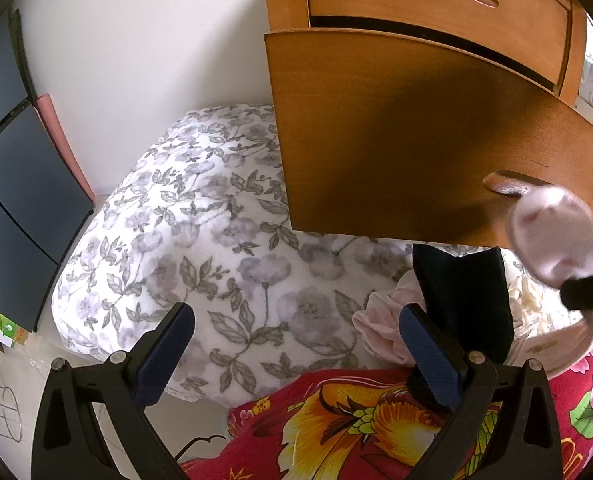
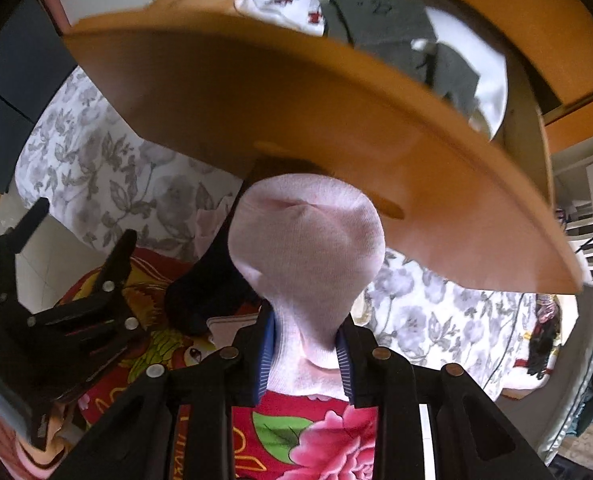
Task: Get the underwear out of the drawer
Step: 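Lower the pink sock onto the bedspread beside the navy sock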
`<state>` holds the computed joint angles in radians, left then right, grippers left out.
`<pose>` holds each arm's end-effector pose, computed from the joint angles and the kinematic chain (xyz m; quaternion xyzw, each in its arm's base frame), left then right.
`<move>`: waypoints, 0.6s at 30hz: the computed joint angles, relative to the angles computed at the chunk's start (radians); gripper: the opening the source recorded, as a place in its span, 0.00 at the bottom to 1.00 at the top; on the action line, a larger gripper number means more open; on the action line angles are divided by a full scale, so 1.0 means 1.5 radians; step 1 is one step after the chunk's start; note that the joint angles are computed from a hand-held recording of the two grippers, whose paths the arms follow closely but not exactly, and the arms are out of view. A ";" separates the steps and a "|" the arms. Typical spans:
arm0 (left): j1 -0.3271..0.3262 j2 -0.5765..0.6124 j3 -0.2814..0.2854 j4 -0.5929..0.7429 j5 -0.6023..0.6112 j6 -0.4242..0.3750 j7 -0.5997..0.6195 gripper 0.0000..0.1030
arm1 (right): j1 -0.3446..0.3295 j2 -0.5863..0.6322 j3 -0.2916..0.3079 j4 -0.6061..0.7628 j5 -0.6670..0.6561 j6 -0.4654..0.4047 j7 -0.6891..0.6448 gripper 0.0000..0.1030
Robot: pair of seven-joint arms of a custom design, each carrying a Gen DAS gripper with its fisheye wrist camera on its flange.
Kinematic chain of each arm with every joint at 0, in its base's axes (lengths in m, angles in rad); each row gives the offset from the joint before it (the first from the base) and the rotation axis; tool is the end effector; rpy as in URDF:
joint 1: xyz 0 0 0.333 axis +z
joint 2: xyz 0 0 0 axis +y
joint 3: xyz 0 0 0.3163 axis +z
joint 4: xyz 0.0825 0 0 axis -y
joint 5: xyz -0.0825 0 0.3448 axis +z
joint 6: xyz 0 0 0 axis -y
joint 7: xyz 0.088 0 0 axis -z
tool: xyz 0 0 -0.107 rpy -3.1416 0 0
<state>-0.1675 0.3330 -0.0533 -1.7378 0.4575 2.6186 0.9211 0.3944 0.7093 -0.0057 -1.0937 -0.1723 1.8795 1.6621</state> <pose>0.6360 -0.1488 0.4649 -0.7066 0.6378 -0.1957 0.2359 0.6701 0.2619 0.4214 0.8145 -0.5727 0.0922 0.0114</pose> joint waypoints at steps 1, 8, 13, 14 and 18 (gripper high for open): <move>0.000 0.000 0.000 0.000 -0.001 0.000 0.001 0.99 | -0.001 0.003 0.000 -0.003 0.001 0.001 0.001 0.30; 0.000 0.000 0.000 0.001 -0.002 -0.001 0.003 0.99 | -0.010 0.019 0.000 -0.020 0.015 0.011 0.018 0.31; 0.000 0.001 -0.001 0.002 -0.003 -0.003 0.004 0.99 | -0.013 0.029 -0.001 -0.026 0.020 0.011 0.030 0.31; 0.000 0.001 0.000 0.001 -0.003 -0.003 0.004 0.99 | -0.013 0.029 -0.001 -0.026 0.020 0.012 0.031 0.31; 0.000 0.001 0.000 0.002 -0.004 -0.003 0.003 0.99 | -0.016 0.031 0.001 -0.017 0.024 0.009 0.031 0.36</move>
